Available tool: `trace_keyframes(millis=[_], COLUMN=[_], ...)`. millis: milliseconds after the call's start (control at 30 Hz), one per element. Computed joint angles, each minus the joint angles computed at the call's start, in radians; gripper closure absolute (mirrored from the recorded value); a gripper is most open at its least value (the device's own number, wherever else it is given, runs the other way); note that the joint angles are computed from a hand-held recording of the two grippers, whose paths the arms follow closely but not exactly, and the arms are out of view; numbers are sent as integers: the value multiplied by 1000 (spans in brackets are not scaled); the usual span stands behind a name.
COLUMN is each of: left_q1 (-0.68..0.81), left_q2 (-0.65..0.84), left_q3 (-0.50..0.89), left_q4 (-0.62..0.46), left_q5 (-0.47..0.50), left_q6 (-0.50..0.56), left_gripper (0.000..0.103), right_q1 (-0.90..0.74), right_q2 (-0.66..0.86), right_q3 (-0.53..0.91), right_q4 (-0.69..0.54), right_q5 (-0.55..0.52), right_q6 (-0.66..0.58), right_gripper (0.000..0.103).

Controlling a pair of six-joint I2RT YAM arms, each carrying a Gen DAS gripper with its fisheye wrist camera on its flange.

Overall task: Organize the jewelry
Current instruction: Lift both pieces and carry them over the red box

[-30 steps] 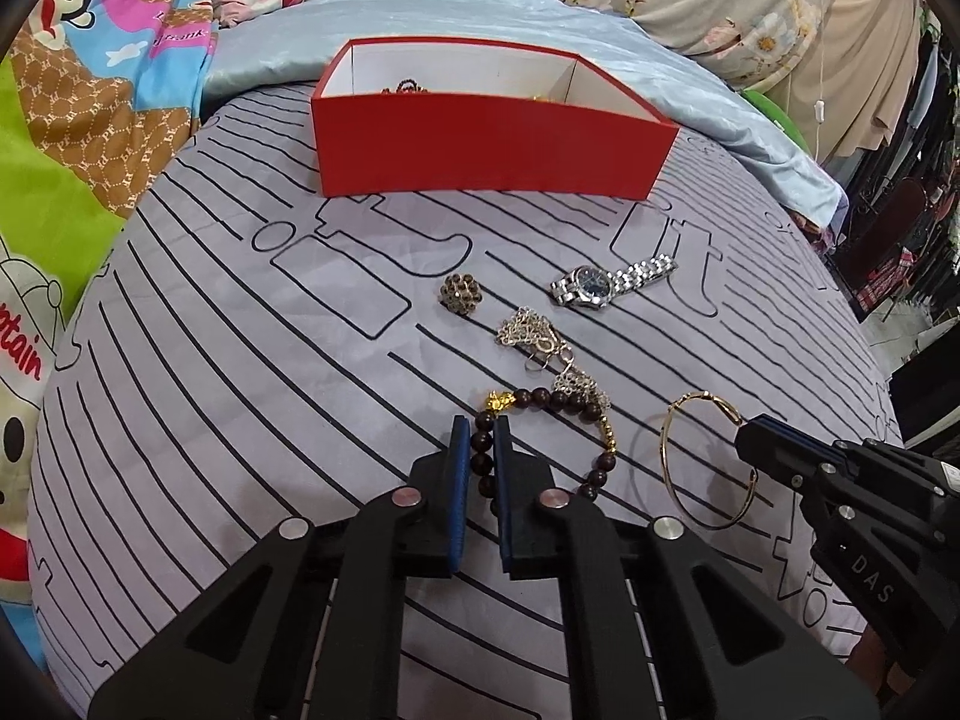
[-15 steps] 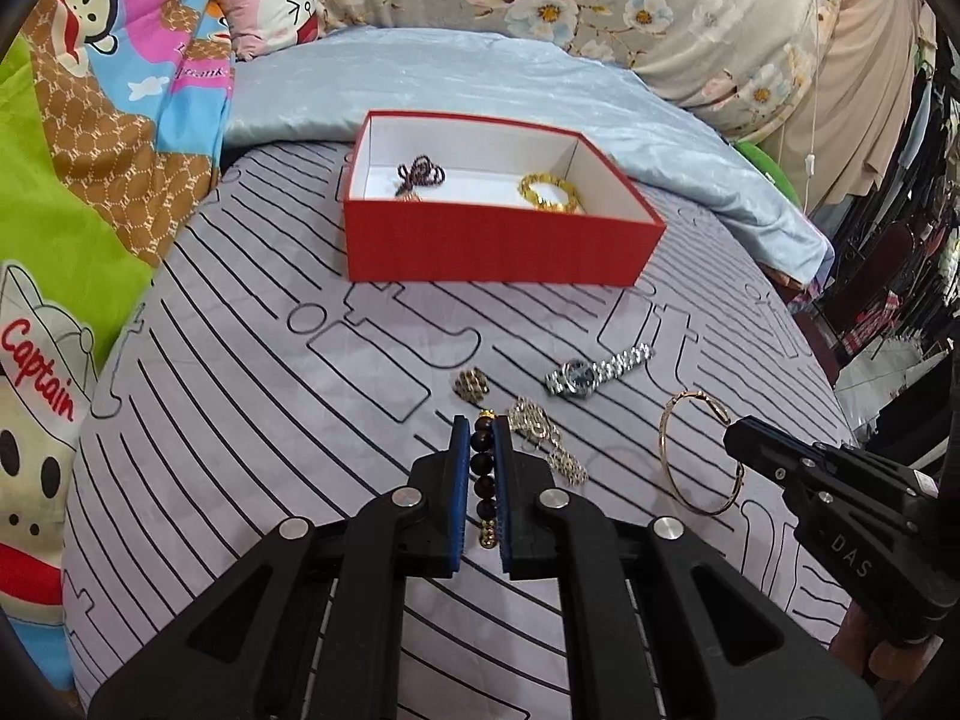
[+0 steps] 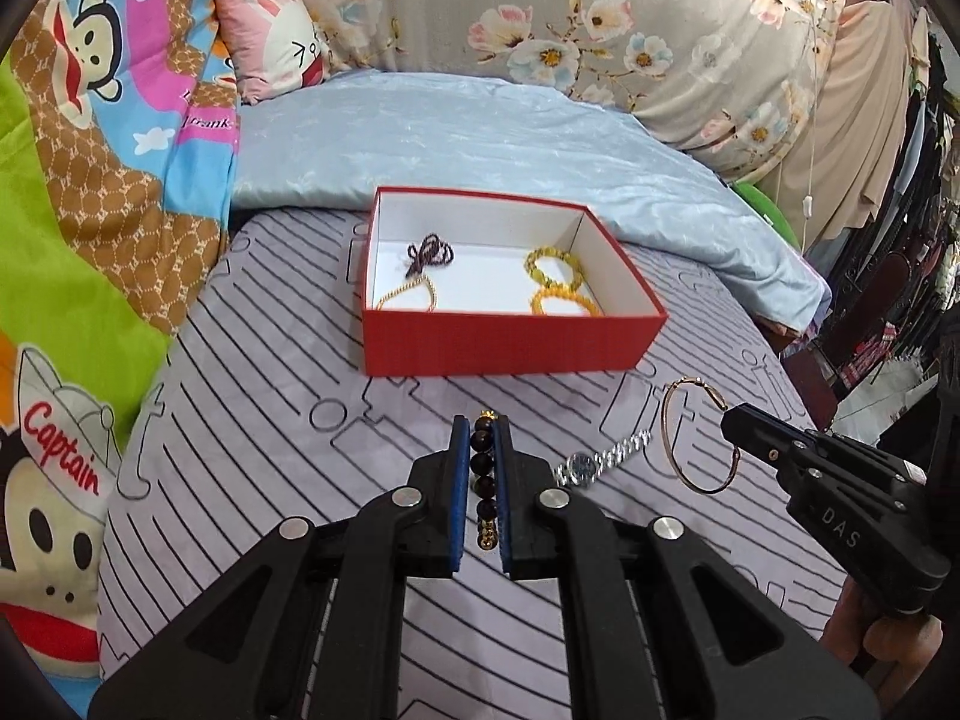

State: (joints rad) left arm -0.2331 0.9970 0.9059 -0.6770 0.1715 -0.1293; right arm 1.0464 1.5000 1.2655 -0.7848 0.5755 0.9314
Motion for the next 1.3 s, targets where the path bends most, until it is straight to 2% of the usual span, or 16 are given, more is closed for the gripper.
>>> trace_keyframes(millis=[267, 667, 1000, 1300], left_q1=[7, -13, -17, -17], left_q2=[120, 367, 572, 700], left_q3=[108, 303, 415, 474], left_q4=[77, 169, 214, 233], left_q5=[-8, -23, -14, -17], left_q6=[13, 13, 3, 11], left_gripper=[96, 96, 96, 96], right_q1=[-121, -268, -357, -402], right_q2=[56, 239, 391, 493], right_q3=[79, 268, 368, 428], right_q4=[61, 115, 145, 161], right_q5=[-50, -146, -222, -268], right_q6=[-133, -298, -358, -390], right_gripper=[101, 101, 101, 101])
